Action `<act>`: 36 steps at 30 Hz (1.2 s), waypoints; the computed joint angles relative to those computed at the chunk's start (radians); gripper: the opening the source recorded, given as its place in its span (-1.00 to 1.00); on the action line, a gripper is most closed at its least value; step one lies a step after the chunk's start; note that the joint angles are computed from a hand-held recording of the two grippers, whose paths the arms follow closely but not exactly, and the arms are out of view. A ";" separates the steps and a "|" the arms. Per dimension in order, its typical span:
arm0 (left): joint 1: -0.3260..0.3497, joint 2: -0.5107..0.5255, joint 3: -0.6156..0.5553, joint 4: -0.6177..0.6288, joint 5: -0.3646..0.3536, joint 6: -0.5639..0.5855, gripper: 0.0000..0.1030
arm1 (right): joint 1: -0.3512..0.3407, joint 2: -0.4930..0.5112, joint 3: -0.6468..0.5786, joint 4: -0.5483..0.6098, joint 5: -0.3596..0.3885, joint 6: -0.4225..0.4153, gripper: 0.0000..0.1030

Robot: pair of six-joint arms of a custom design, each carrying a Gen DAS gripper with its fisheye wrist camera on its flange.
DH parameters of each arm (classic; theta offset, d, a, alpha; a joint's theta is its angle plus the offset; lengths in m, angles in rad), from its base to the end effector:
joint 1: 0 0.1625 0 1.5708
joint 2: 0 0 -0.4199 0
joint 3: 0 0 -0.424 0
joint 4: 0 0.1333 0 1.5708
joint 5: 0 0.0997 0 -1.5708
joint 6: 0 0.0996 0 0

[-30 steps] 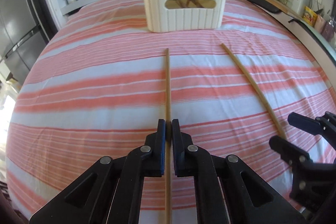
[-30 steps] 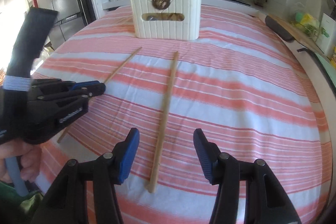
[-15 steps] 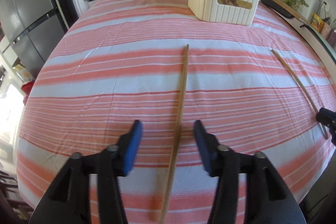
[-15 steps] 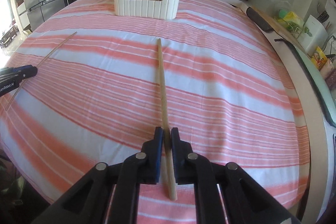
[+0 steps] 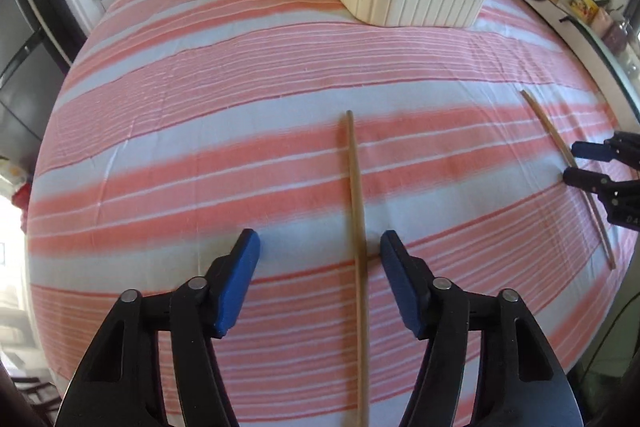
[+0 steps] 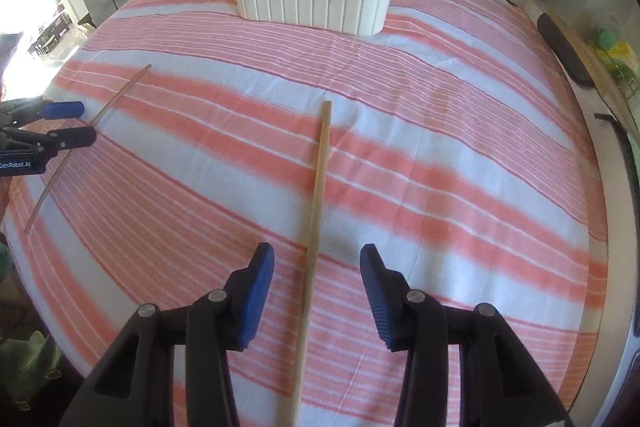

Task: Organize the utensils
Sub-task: 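Lower both chopsticks into the holder and open both tools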

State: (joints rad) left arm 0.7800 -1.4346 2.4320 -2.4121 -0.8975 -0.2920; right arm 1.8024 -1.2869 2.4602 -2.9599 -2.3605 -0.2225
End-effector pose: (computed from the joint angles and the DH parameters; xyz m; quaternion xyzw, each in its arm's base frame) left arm -0.1280 -0.4015 0.1299 0.2572 0.9055 -0.1066 0.3201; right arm 0.1514 -0.3693 0.1275 0.1662 -0.9035 0.1011 0.3820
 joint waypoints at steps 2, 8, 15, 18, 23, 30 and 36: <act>0.006 0.029 -0.022 -0.012 0.002 0.014 -0.28 | -0.013 0.031 -0.031 -0.031 0.016 -0.009 -0.33; 0.019 0.043 -0.016 -0.145 -0.036 0.018 -0.92 | -0.015 0.067 -0.090 -0.066 0.051 0.012 -0.88; -0.138 -0.226 0.102 -0.236 -0.027 0.009 -0.92 | 0.110 -0.140 -0.027 -0.102 0.121 0.016 -0.88; -0.208 -0.317 0.130 -0.270 -0.020 0.008 -0.92 | 0.177 -0.208 -0.016 -0.121 0.121 0.001 -0.88; -0.302 -0.381 0.169 -0.386 0.026 0.026 -0.92 | 0.258 -0.228 -0.006 -0.224 0.090 -0.036 -0.88; -0.326 -0.360 0.199 -0.572 0.037 0.073 -0.92 | 0.302 -0.194 -0.019 -0.338 0.089 -0.086 -0.88; -0.322 -0.350 0.208 -0.645 0.030 0.090 -0.91 | 0.329 -0.192 -0.024 -0.347 0.082 -0.097 -0.88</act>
